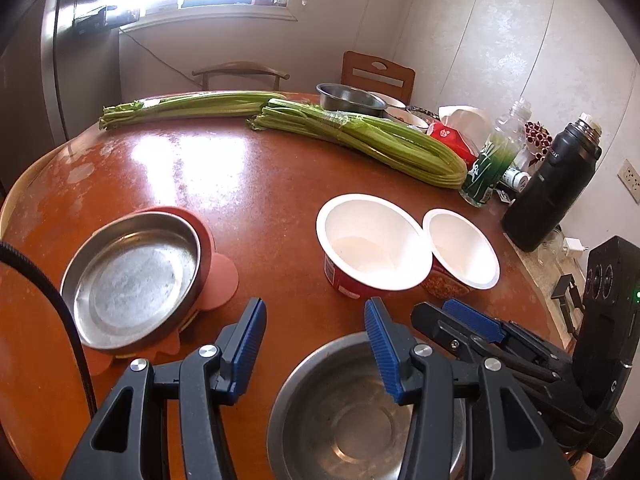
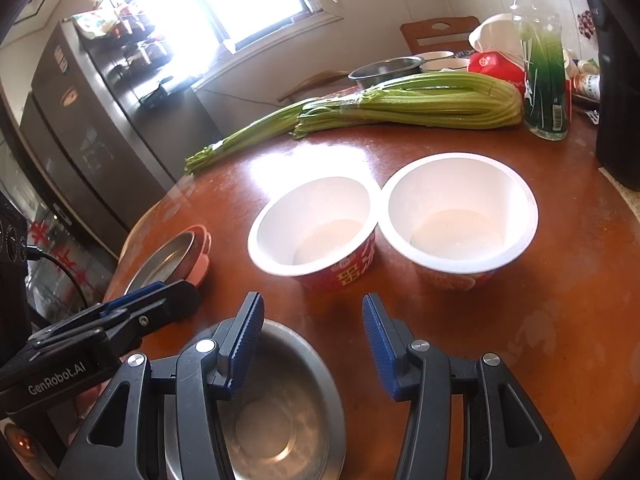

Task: Organize plates and bowls
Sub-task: 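Release the steel bowl and move the left gripper to a white paper bowl, then grasp the white paper bowl rim with the left gripper and lift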

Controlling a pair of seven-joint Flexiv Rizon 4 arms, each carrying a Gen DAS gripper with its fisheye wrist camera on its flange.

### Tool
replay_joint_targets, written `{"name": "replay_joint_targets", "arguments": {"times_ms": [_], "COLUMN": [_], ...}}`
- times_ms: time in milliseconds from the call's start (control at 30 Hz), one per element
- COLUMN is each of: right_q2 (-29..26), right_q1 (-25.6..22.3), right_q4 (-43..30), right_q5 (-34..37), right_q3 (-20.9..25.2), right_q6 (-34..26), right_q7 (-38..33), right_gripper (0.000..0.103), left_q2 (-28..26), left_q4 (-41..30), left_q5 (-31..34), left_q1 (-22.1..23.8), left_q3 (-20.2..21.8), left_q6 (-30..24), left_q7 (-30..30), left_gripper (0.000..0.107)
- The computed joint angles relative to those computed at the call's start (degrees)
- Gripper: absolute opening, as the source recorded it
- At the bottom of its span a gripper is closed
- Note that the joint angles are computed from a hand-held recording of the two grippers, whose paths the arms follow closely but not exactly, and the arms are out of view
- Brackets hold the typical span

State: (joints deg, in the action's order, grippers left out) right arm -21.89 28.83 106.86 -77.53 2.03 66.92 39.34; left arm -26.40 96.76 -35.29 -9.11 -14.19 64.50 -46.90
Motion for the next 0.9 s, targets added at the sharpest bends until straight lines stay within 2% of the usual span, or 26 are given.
{"name": "replay_joint_targets", "arguments": {"times_ms": [133, 400, 700, 900], "right_q2": [-0.8, -3.0, -3.8, -3.9], "right_q1": [-0.6, -0.6, 0.3, 0.7], "right_q4": [-1.0, -3.3, -3.7, -3.6], "right_q5": [0.5, 6.6, 10.5, 10.4], "right_q3": [-0.5, -1.5, -3.1, -3.9], "right_q6": [1.0, 2.1, 1.6, 1.8], "right_q7": [-0.7, -6.4, -10.4, -11.9], "right_gripper": [0.053, 0.053, 0.053, 0.053], "left_q2": [-2.6, -8.3, -13.4, -15.2], "left_q4": [-5.0, -14.0, -21.6, -24.0], "left_q5": [2.9, 8.7, 12.1, 13.1], "left_q1": [-1.0, -2.4, -3.5, -4.0], "left_q3": [1.3, 2.8, 3.1, 2.9], "left_q6": [-2.9, -8.1, -12.6, -14.7], "left_q7": [-2.9, -8.6, -11.7, -12.4], "left_gripper": [0.051, 0.051, 0.051, 0.051]}}
